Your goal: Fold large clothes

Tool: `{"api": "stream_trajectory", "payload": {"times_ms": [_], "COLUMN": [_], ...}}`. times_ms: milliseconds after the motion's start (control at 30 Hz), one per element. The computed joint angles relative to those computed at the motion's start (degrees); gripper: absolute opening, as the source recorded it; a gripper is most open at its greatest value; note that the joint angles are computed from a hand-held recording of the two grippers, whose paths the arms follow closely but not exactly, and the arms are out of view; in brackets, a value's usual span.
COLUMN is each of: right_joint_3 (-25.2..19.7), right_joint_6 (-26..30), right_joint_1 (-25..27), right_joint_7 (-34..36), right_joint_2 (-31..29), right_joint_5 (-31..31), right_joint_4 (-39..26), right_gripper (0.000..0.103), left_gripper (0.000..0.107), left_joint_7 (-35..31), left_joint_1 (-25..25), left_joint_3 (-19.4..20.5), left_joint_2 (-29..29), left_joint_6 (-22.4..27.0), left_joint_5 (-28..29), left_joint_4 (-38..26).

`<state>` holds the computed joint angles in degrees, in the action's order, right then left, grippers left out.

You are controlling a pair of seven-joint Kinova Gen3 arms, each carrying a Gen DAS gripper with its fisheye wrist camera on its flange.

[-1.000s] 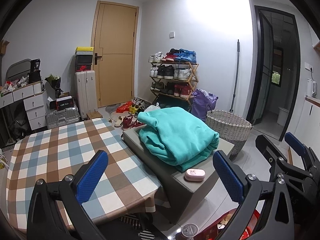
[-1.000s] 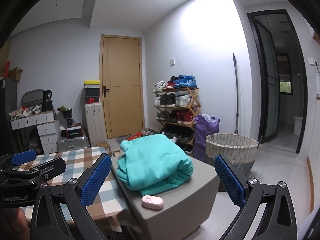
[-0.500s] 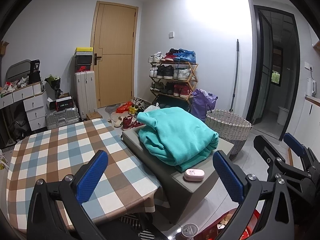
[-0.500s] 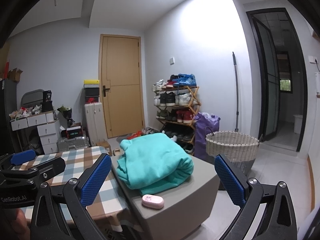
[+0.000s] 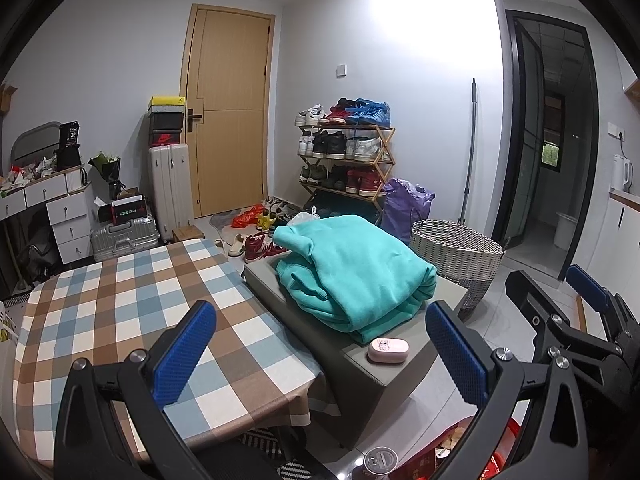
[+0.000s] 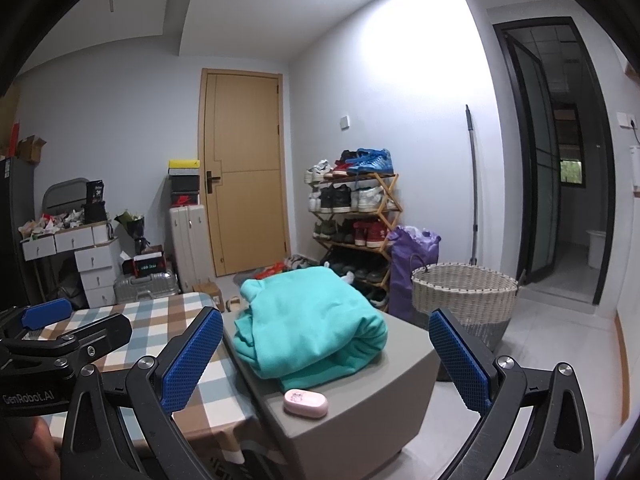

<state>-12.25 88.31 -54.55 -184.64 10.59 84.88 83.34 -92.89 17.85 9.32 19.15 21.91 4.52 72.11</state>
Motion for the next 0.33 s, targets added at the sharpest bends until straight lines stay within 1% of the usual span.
{"api": "stream_trajectory", "payload": {"times_ms": [67, 233, 333], "right_joint_3": [0.0, 0.1, 0.2], "right_joint_6": [0.2, 0.3, 0.2], "right_joint_1": [-0.1, -0.1, -0.1], "right_joint_7": [0.0, 0.2, 0.3], "right_joint_2": [0.1, 0.2, 0.2], "right_joint_5": [0.0, 0.0, -0.1], "right_joint_4": [-0.1, -0.3, -0.2], "right_gripper": [0.103, 0.103, 0.103], "left_gripper": [0.102, 0.102, 0.102], "left_joint_7": [-1.0, -0.9, -3.1], "left_joint_1": [-0.8, -0.4, -2.4], "left_joint_3": [0.8, 0.4, 2.5], "left_joint_2": [0.2, 0.2, 0.3], "left_joint_6": [0.3, 0.0, -0.4], "left_joint_5": [0.6, 0.8, 2.9], "left_joint_4": [-0.3, -0.2, 0.2]}}
